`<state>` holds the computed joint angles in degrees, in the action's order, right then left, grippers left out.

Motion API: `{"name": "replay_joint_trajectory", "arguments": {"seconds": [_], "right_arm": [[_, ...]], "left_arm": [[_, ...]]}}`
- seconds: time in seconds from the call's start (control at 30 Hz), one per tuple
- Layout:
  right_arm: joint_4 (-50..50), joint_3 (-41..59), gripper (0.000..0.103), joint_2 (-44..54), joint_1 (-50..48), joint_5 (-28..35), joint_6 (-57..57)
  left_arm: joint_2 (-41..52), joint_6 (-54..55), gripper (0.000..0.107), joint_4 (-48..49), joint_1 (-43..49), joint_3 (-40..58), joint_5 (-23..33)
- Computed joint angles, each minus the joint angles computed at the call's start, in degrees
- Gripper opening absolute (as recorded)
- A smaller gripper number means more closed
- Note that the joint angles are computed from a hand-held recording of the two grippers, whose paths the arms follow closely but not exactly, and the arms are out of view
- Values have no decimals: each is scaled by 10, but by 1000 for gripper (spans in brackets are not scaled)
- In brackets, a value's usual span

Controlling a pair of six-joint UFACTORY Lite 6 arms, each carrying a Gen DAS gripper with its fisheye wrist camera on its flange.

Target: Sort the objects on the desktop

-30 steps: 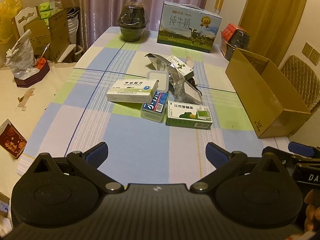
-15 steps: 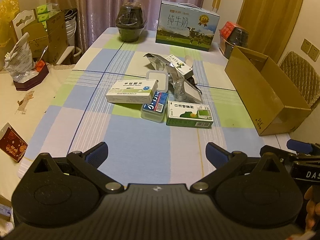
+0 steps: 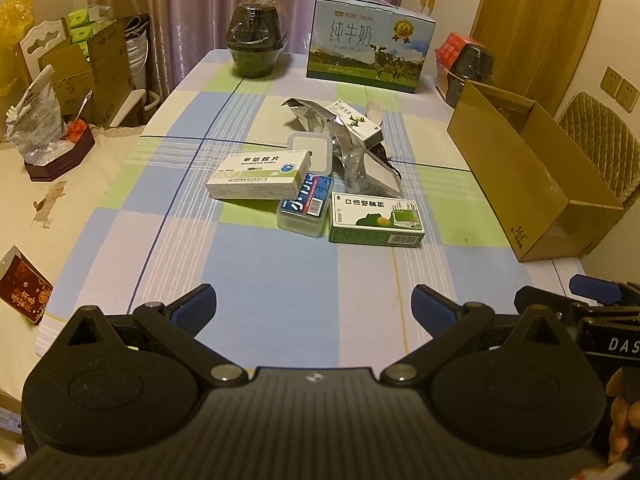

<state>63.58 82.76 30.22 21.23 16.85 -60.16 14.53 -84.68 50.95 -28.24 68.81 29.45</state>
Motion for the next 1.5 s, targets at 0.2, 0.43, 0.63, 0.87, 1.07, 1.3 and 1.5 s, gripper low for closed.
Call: {"name": "replay_joint_trajectory", "arguments": {"seconds": [0.2, 0.43, 0.63, 0.87, 1.07, 1.3, 1.5], "right_arm": [[-6, 4, 101, 5, -1, 3, 4], [-13, 14, 101, 17, -4, 9, 1], [-37, 32, 101, 35, -8, 15, 19], [-56, 56, 101, 58, -9, 18, 31], [-88, 98, 101, 92, -8, 27, 53], [-76, 159, 101, 138, -12, 50, 23], [-63, 241, 101, 198, -15, 76, -55]], "left_arm": [[0, 2, 102, -1, 4, -3, -7], [1, 15, 102, -8, 9, -4, -11], [10, 27, 102, -5, 12, -1, -14], [20, -48, 102, 90, 7, -8, -11], [32, -23, 102, 79, 20, 0, -24], [58, 101, 102, -8, 42, 32, -43], [89, 169, 102, -35, 67, 63, -70]]}}
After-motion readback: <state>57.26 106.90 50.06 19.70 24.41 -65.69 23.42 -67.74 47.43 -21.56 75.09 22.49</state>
